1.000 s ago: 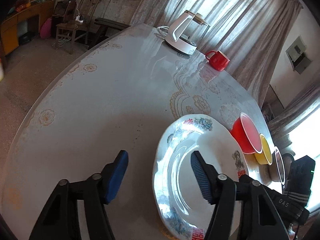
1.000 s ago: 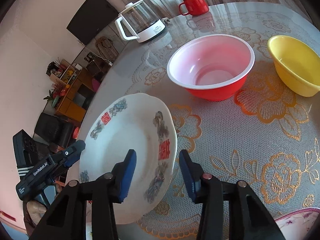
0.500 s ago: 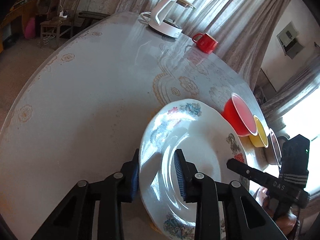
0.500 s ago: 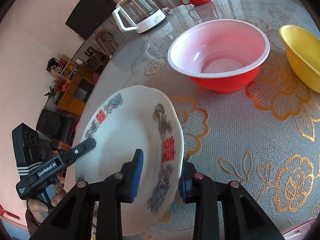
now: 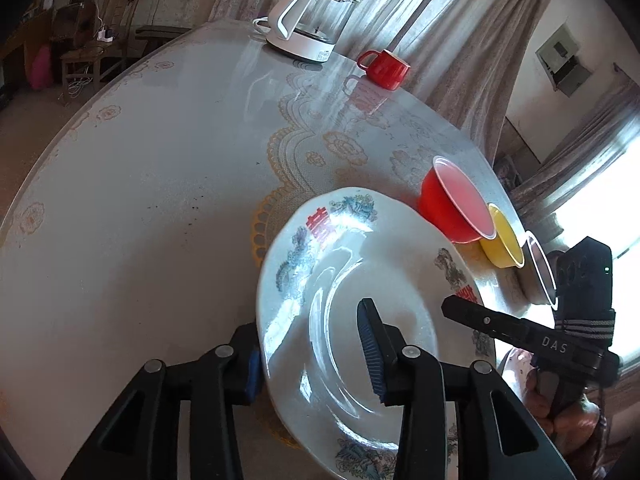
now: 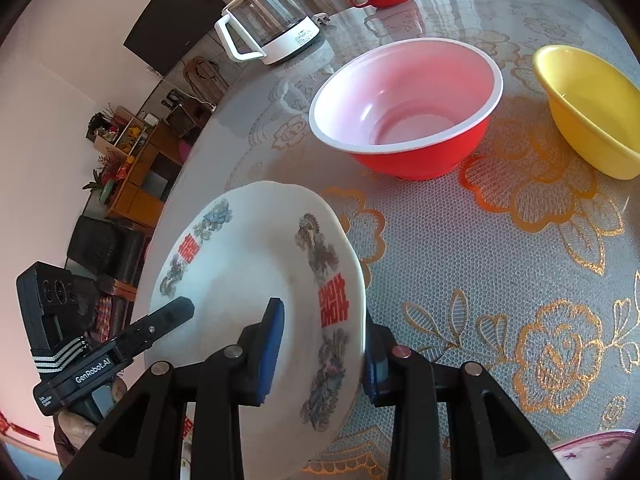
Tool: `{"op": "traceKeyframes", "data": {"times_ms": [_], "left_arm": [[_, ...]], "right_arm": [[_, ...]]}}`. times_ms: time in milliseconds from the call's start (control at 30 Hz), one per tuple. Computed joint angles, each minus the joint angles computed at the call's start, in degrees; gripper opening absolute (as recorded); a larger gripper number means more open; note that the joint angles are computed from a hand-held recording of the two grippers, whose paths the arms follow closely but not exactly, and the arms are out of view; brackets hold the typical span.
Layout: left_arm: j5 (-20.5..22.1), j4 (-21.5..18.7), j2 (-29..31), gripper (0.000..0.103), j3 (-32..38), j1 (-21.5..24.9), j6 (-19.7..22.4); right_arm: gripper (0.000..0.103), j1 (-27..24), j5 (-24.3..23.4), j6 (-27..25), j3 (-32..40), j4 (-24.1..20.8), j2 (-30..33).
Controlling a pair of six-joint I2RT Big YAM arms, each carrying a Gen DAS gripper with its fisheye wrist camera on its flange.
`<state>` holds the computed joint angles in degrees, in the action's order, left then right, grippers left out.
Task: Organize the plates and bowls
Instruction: 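Lift the red-character plate with the right tool over the purple-floral plate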
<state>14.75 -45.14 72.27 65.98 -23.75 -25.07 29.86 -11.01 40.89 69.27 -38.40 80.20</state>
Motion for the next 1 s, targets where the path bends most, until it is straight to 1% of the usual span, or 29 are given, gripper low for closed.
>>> {"op": "traceKeyframes", "data": {"times_ms": [100,167,233,267,467,600,700,767,933,1000], "left_arm": [[-1.04,-0.26,-1.54,0.04,-0.24,-0.79,1.31],[-1.41,-0.6,-2.27,0.04,-0.45,-1.32,0.97],[-1.03,-0.04,-3.05,0.04,-1.11,-1.52,0.79],[-0.92,0.29,-3.21,0.038,-1.38,-1.61,0.59],[-1.62,1.79,-4.8,0.038,-3.27,-2.9,-0.22],[-2.53,1.96,-6.0,0.038,-4.07,-3.81,0.36],[-3.35,2.17,-7.11,0.038,-4.85,-4.7,0.72],[-4.26,2.71,-7.7,0.038,-5.3,-5.44,1.47],[-5.26,3.24,-8.53,0.038,-5.99,-6.57,1.36],[-5.34,3.87,-9.07,0.038,-6.39,-6.7,1.31]], "right_arm": [[0.035,-0.8,-1.97,1.47,-1.01,1.01,-0.69],[0.035,-0.73,-1.86,1.03,-1.55,1.54,-1.26],[0.035,-0.91,-2.17,1.14,-1.85,1.31,-1.73],[0.035,-0.94,-2.23,0.95,-2.23,1.68,-2.14],[0.035,-0.97,-2.91,0.78,-4.23,3.67,-3.83],[0.035,-1.47,-3.59,1.55,-5.71,5.13,-5.17],[0.035,-1.02,-3.31,1.21,-5.31,5.26,-5.19],[0.035,-0.18,-2.26,-0.05,-5.26,5.67,-5.55],[0.035,2.3,4.02,-4.12,-4.51,4.02,-5.92],[0.035,2.44,4.37,-4.23,-4.83,3.55,-6.32]]}}
